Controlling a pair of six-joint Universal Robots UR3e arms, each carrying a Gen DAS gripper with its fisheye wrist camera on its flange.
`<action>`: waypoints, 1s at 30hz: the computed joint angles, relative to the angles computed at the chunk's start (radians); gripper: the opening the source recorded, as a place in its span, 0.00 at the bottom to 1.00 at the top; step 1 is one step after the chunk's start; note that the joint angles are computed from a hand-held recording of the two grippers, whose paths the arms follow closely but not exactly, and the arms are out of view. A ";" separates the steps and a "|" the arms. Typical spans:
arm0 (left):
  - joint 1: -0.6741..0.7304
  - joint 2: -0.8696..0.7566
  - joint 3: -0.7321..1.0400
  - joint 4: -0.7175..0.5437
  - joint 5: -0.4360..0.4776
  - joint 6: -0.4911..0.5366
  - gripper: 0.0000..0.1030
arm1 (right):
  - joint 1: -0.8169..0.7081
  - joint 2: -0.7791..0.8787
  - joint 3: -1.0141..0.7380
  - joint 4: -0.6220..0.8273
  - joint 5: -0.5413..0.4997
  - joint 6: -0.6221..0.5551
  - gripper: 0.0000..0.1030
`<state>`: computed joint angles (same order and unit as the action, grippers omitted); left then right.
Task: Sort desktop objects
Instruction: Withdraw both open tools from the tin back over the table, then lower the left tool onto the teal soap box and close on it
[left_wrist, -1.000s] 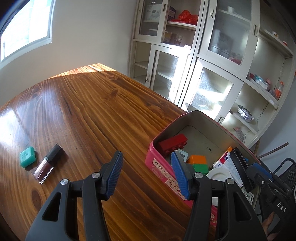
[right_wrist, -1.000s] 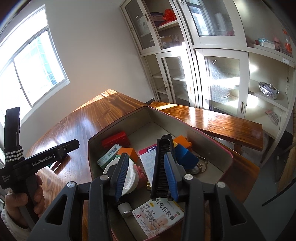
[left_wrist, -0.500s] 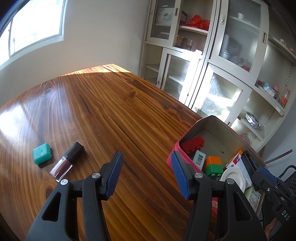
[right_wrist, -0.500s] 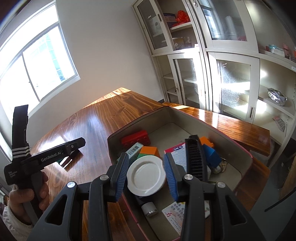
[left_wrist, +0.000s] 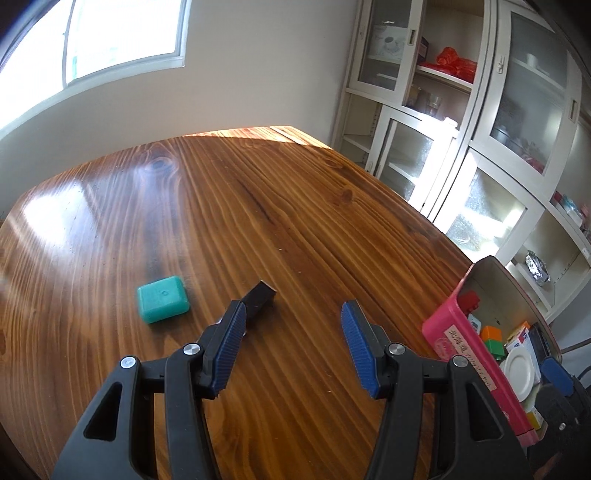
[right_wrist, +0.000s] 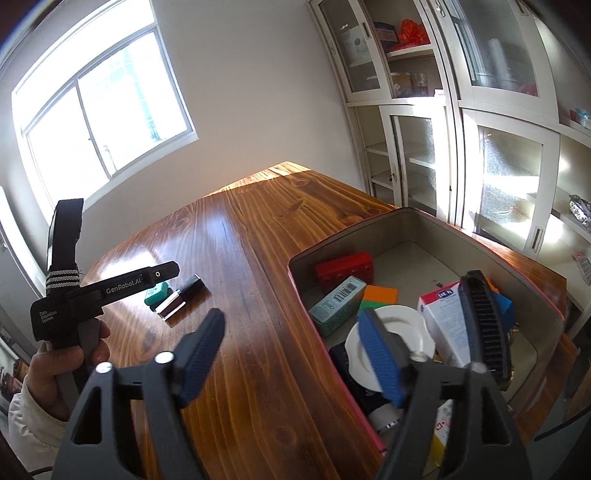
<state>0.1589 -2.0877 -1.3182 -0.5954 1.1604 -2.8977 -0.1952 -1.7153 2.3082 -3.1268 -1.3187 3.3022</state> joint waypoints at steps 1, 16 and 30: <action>0.008 -0.010 0.012 -0.002 0.011 -0.009 0.56 | 0.019 0.012 -0.010 -0.011 -0.014 0.000 0.81; 0.090 -0.150 0.174 -0.070 0.084 -0.076 0.56 | 0.156 0.177 -0.156 0.009 -0.054 -0.003 0.81; 0.109 -0.256 0.326 -0.169 0.072 -0.090 0.56 | 0.223 0.319 -0.280 0.065 -0.061 -0.023 0.81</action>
<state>0.2678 -2.3439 -0.9922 -0.7640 1.2325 -2.9877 0.0281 -1.3958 2.0281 -3.0618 -1.3796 3.2795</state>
